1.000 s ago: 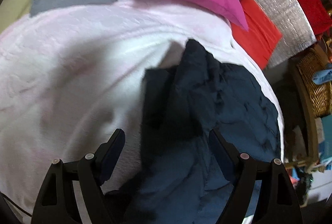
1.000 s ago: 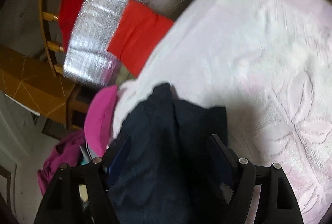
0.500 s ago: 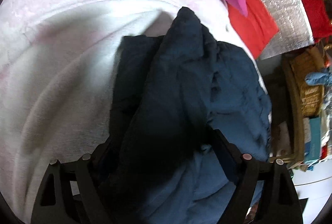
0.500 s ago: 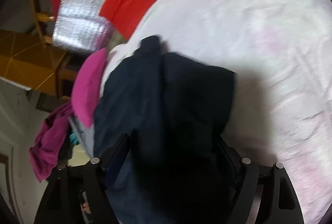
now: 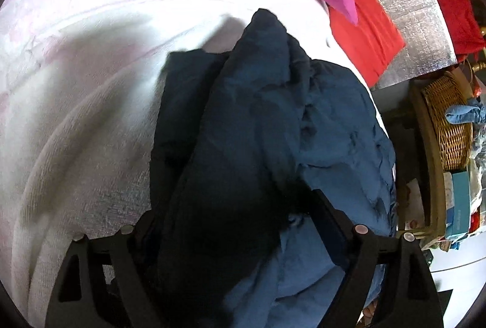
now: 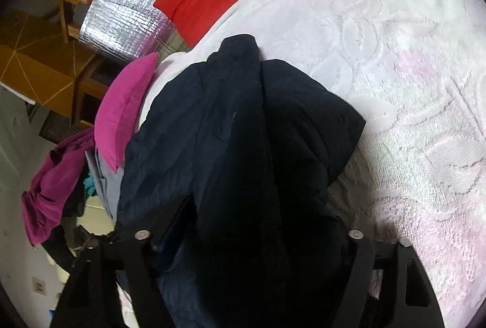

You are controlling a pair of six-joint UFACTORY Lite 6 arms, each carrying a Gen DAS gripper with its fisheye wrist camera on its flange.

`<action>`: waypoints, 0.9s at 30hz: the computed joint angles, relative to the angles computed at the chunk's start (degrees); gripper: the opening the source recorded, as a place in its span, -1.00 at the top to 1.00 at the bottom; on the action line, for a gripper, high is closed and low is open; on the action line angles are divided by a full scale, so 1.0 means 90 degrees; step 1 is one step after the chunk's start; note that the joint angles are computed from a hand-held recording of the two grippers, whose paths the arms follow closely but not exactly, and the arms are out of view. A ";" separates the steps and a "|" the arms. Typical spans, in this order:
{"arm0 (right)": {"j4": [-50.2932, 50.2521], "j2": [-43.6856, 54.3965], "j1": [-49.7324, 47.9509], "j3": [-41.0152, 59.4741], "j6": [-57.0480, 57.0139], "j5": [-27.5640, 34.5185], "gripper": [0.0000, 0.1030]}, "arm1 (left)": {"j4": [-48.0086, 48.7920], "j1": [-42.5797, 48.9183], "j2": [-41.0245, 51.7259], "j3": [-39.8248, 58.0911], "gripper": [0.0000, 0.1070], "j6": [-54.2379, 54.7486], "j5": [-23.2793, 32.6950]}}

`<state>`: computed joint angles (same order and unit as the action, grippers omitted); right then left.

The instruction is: Fold large clothes

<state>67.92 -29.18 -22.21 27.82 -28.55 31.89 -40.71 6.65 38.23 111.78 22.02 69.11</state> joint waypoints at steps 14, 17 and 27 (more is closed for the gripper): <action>0.0314 -0.0153 -0.0086 -0.0164 -0.0001 0.0049 -0.29 | 0.0130 -0.0305 -0.0326 -0.0402 -0.44 -0.0453 -0.0706; 0.0048 -0.0543 -0.0610 -0.0267 0.0288 0.0532 -0.34 | 0.0088 -0.0114 -0.0452 -0.0412 -0.45 -0.0455 -0.0475; -0.0762 -0.1217 -0.1531 -0.0545 0.0493 0.1562 -0.49 | 0.0311 0.0562 -0.1024 -0.0787 -0.48 0.0143 -0.0341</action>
